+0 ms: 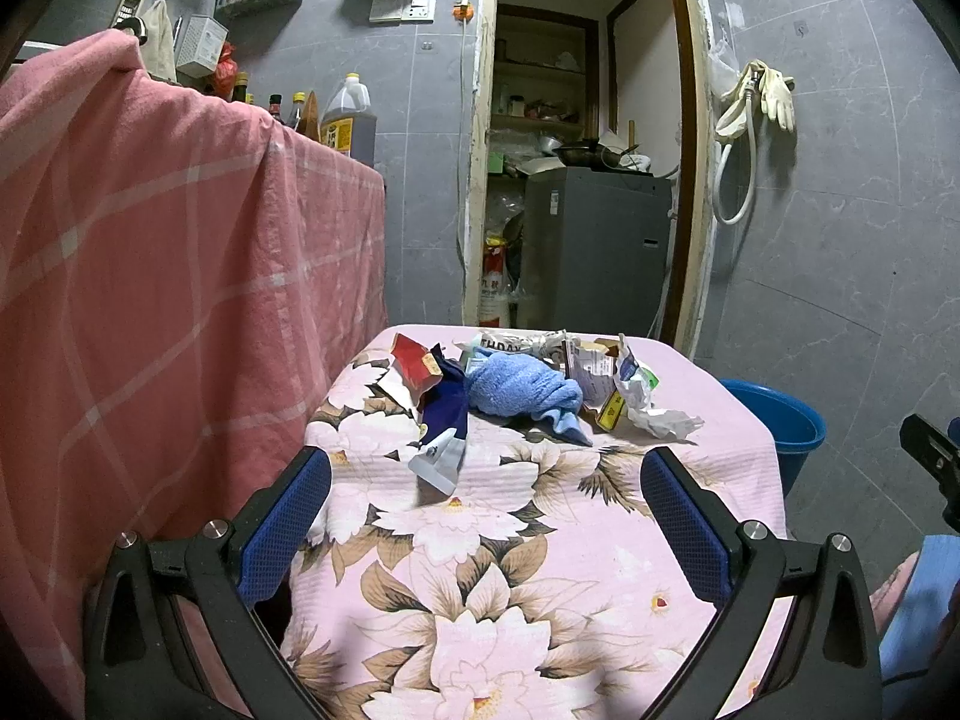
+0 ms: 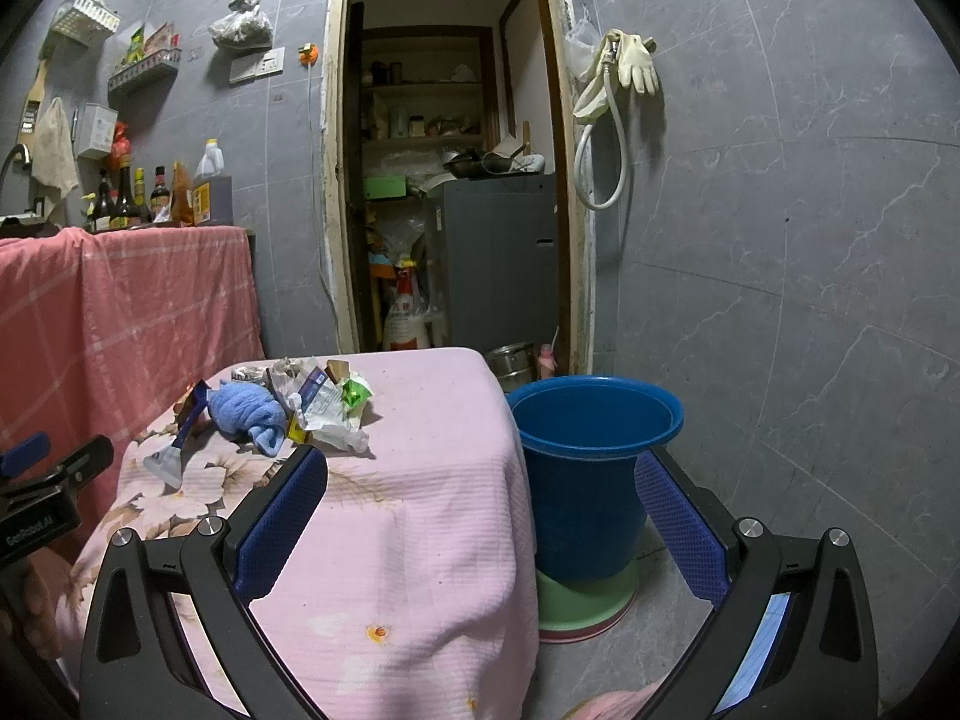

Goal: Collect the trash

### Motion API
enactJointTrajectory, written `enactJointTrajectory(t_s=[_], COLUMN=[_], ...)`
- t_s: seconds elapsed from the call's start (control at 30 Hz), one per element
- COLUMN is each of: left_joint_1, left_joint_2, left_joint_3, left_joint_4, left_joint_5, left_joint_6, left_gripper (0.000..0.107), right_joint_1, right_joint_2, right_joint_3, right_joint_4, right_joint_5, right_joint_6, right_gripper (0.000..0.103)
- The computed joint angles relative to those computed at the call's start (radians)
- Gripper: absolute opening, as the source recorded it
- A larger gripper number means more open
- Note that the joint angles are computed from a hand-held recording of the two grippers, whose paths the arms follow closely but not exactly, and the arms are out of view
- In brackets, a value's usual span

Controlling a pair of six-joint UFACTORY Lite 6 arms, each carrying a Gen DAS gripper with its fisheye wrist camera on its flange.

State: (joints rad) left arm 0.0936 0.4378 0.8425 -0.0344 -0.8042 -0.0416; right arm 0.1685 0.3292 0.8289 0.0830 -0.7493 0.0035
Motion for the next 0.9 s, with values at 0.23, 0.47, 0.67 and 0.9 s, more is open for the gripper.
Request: enactJointTrajectory(t_s=[0.23, 0.47, 0.67, 0.9], left_joint_1=[0.000, 0.000, 0.000, 0.000], left_joint_2=[0.000, -0.001, -0.001, -0.001], left_joint_3=[0.000, 0.000, 0.000, 0.001], left_joint_4=[0.000, 0.001, 0.001, 0.000], left_joint_5=[0.000, 0.002, 0.003, 0.004], left_joint_6=[0.000, -0.001, -0.001, -0.001], left_gripper=[0.101, 0.101, 0.101, 0.101], right_joint_1=[0.001, -0.001, 0.000, -0.001], right_joint_2=[-0.007, -0.006, -0.003, -0.004], right_joint_3=[-0.006, -0.006, -0.004, -0.002], right_joint_4=[0.002, 0.001, 0.003, 0.000], right_joint_5=[0.000, -0.004, -0.004, 0.001], right_joint_6=[-0.001, -0.001, -0.001, 0.000], right_gripper=[0.103, 0.103, 0.103, 0.103])
